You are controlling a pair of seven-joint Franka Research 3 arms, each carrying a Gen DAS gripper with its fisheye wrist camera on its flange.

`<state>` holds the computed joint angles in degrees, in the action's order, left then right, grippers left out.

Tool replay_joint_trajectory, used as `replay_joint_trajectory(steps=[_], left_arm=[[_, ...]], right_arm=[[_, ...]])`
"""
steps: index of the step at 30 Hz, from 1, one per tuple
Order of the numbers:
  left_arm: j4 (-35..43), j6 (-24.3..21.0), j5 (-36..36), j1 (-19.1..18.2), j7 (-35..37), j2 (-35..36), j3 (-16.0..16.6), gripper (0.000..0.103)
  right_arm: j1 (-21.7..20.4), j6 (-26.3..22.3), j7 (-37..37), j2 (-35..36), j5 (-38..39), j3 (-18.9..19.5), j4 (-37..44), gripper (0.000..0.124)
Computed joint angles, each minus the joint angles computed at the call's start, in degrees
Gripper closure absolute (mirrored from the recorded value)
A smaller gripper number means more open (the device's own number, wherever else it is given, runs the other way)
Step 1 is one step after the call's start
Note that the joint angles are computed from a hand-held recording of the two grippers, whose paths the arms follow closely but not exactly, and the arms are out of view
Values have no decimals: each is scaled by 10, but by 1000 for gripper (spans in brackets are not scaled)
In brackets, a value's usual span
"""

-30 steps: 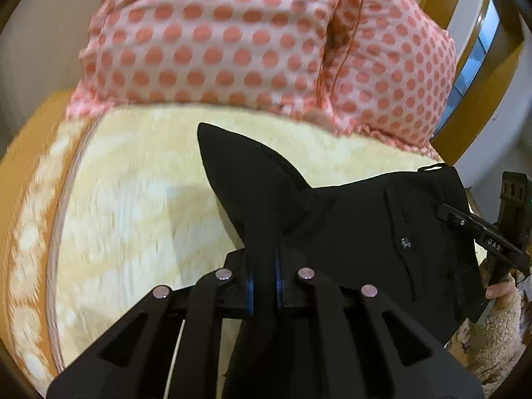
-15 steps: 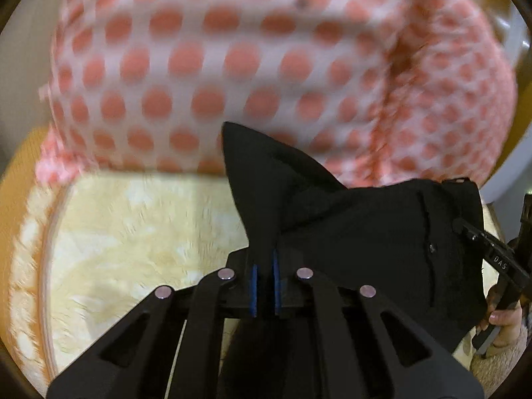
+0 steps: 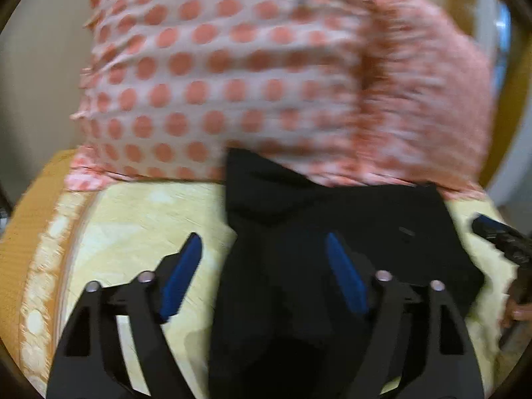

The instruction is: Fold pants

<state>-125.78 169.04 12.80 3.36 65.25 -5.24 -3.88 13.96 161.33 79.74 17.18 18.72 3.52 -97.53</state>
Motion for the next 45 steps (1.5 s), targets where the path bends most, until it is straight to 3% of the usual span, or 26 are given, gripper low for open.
replay_joint_trajectory(steps=[2,3,4,6,7,8,9,10,12,15,16,17,20,22,24,26,32,37,39,42,45], left_arm=[[-28,-1,-156,-61,144,-22,29,17],[-31,-11,-197,-79,184,-26,34,17],[-29,-26,-214,-86,207,-24,34,16],[-10,-71,-169,-67,177,-2,12,16],[12,-105,-148,-52,152,20,-2,16],[15,-106,-168,-58,163,30,3,14],[6,-77,-147,-51,149,28,-6,13],[11,-80,-109,-47,118,34,-12,13],[13,-87,-78,-42,79,27,-18,13],[-23,-79,-53,-37,27,-15,-18,10],[-48,-70,-8,-25,-16,-41,-27,6],[-77,-72,77,8,-96,-81,-54,2],[-137,-85,226,64,-227,-153,-99,2],[-175,-99,262,67,-267,-198,-105,2],[-220,-106,275,59,-297,-242,-108,2],[-255,-107,288,60,-335,-276,-121,2],[-307,-115,341,64,-416,-327,-166,2],[-317,-109,360,43,-426,-319,-157,2],[-320,-106,355,33,-423,-314,-146,2],[-331,-80,354,36,-441,-314,-140,2],[-344,-45,354,50,-459,-317,-139,2]], right_arm=[[-37,16,-112,-43,91,55,-50,54],[-44,14,-169,-65,131,71,-74,54],[-41,11,-203,-79,150,76,-91,54],[-27,-3,-241,-95,160,72,-112,54],[-16,-22,-229,-93,139,62,-113,54],[-4,-47,-200,-87,107,47,-106,54],[15,-88,-140,-65,43,25,-82,54],[20,-97,-120,-51,18,20,-71,52],[20,-71,-144,-52,36,24,-81,48],[30,-57,-112,-59,20,15,-90,47],[32,-48,-95,-72,13,10,-104,44],[35,-32,-71,-83,3,5,-119,34],[54,54,129,-147,-159,-36,-208,23],[40,79,223,-176,-248,-37,-248,22],[14,90,318,-206,-342,-22,-290,22],[-8,94,357,-226,-379,1,-318,22],[-62,146,427,-275,-431,87,-405,22],[-149,187,474,-300,-469,189,-442,22],[-156,180,470,-301,-459,205,-446,22],[-138,173,456,-297,-430,199,-451,22],[-192,178,495,-305,-470,253,-454,22]])
